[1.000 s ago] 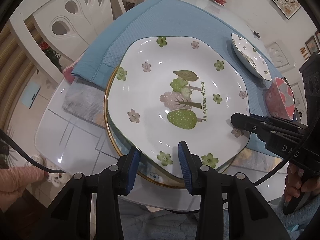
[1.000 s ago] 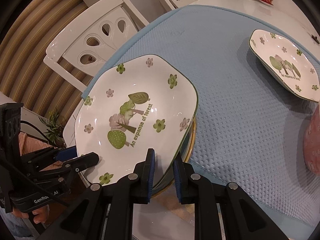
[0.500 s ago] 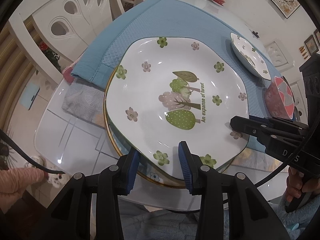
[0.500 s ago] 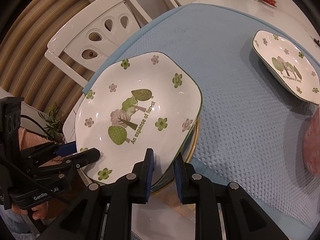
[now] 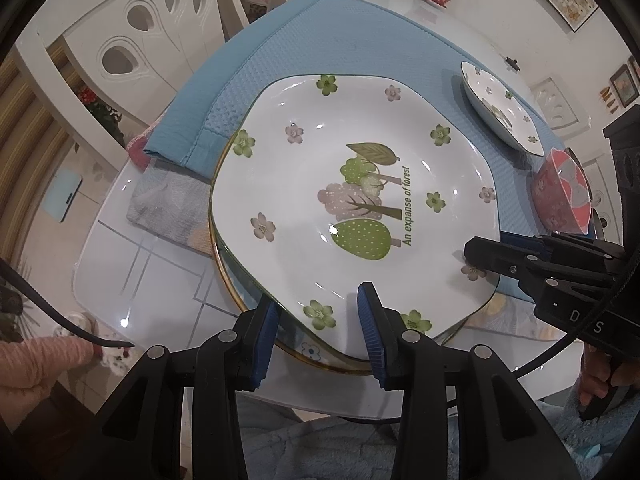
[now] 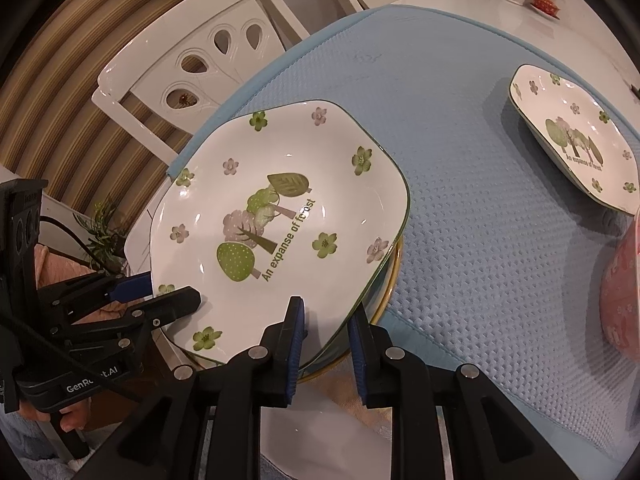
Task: Organize plates and bowls
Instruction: 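Lower the large forest plate onto the Sunflower plate with both tools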
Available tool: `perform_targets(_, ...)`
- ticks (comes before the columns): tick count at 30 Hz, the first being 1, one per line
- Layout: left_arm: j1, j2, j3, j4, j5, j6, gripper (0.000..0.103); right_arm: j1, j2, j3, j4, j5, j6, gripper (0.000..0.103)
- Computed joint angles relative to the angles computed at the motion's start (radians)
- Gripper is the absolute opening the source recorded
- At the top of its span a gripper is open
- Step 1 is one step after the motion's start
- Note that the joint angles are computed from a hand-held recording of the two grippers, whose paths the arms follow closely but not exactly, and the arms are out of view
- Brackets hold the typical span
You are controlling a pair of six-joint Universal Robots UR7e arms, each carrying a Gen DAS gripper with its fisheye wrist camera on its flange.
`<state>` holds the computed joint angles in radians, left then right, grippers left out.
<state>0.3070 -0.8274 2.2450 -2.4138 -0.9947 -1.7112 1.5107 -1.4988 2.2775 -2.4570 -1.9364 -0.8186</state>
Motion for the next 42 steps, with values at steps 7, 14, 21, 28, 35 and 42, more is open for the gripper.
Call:
perform_targets(7,0.000,0.004,-0.002,-0.001,-0.002,0.006,0.037,0.005,-0.010,0.000,0.008,-0.020,-0.006,0.020)
perform_targets(14,0.001,0.010,-0.001,-0.020,-0.007,0.016,0.037,0.003,-0.016,0.001,0.003,-0.025,-0.009,0.020)
perform_targets(21,0.000,0.016,-0.006,-0.024,-0.013,0.025,0.037,0.001,-0.017,0.004,-0.005,-0.027,-0.008,0.020)
perform_targets(28,-0.001,0.011,-0.008,-0.017,-0.023,0.029,0.037,-0.001,-0.019,0.006,-0.001,-0.025,-0.004,0.020)
perform_targets(35,-0.006,-0.001,-0.023,0.027,-0.045,0.045,0.037,-0.005,-0.019,0.001,0.011,-0.021,0.012,0.020)
perform_targets(42,-0.011,0.001,-0.047,0.048,-0.070,0.093,0.037,-0.013,-0.033,-0.002,0.043,-0.017,0.028,0.020)
